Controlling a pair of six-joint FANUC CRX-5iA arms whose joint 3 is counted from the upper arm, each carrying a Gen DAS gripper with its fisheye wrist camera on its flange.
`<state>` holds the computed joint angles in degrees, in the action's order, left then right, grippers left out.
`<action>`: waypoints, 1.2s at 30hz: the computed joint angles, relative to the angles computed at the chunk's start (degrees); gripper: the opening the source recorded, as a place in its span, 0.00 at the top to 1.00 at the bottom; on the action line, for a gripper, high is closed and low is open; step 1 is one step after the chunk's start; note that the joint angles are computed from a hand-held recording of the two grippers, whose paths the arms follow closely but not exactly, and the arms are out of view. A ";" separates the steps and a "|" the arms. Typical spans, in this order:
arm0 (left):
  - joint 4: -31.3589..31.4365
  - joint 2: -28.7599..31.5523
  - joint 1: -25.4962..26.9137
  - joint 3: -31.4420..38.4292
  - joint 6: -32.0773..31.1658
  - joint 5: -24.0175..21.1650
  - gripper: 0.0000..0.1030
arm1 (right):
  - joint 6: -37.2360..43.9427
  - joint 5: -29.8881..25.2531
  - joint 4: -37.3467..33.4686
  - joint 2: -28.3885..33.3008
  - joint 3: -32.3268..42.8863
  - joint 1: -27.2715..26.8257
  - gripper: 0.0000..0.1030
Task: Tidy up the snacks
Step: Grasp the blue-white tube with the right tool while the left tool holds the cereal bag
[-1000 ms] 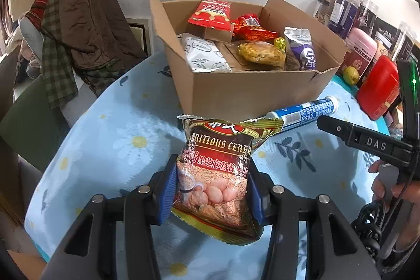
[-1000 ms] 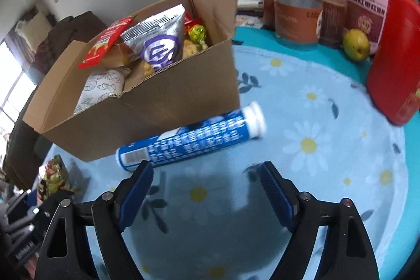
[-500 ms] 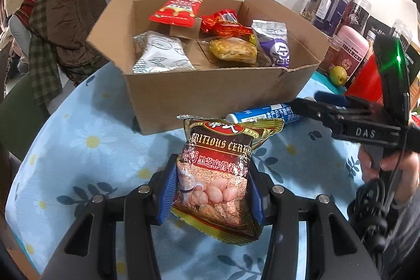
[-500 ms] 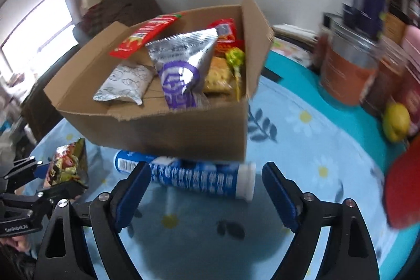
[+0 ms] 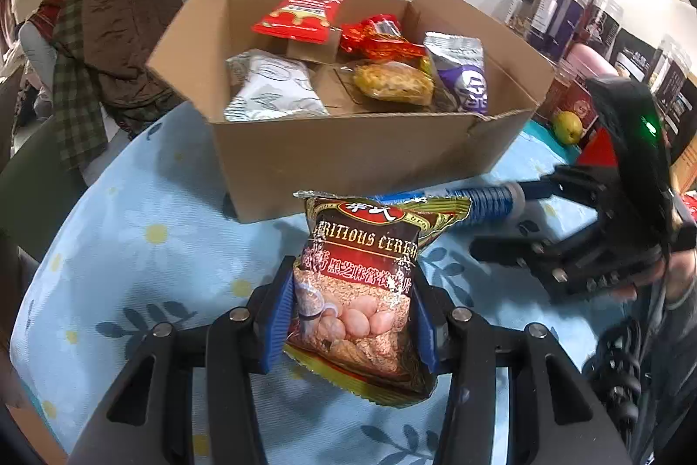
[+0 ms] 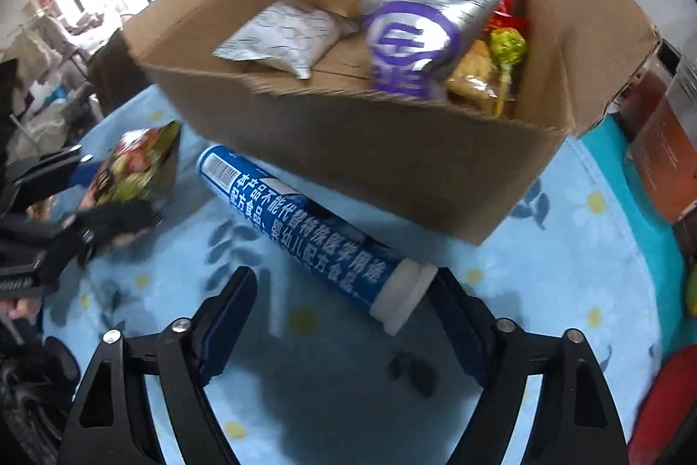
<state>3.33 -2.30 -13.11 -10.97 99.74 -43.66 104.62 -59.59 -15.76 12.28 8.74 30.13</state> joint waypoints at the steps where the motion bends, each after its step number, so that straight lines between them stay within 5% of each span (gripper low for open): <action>1: -0.11 -0.25 0.19 -0.16 0.04 -0.06 0.54 | -0.19 0.49 -0.10 -0.62 -0.68 0.21 0.21; 7: 0.25 -2.36 1.73 -1.99 -0.29 -0.22 0.54 | -3.22 2.43 -1.29 -4.35 -4.46 2.20 0.21; 14: -0.47 -4.62 2.98 -4.00 0.72 -0.63 0.54 | -9.92 10.06 10.26 -6.41 -10.10 9.66 0.21; 17: -0.61 -5.24 3.39 -4.70 1.24 -0.65 0.54 | -7.91 8.90 9.31 -4.23 -7.52 9.37 0.21; 24: -2.18 -6.85 4.15 -5.79 2.73 -1.58 0.54 | -10.86 6.40 12.07 -1.27 -5.83 10.74 0.54; 36: 2.19 -9.46 4.84 -9.85 -2.21 -0.39 0.54 | -22.84 2.60 20.39 -5.65 -11.84 15.57 0.72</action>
<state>5.52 -11.76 -8.27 -20.82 97.53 -44.05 81.78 -56.99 4.63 6.63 -3.11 45.70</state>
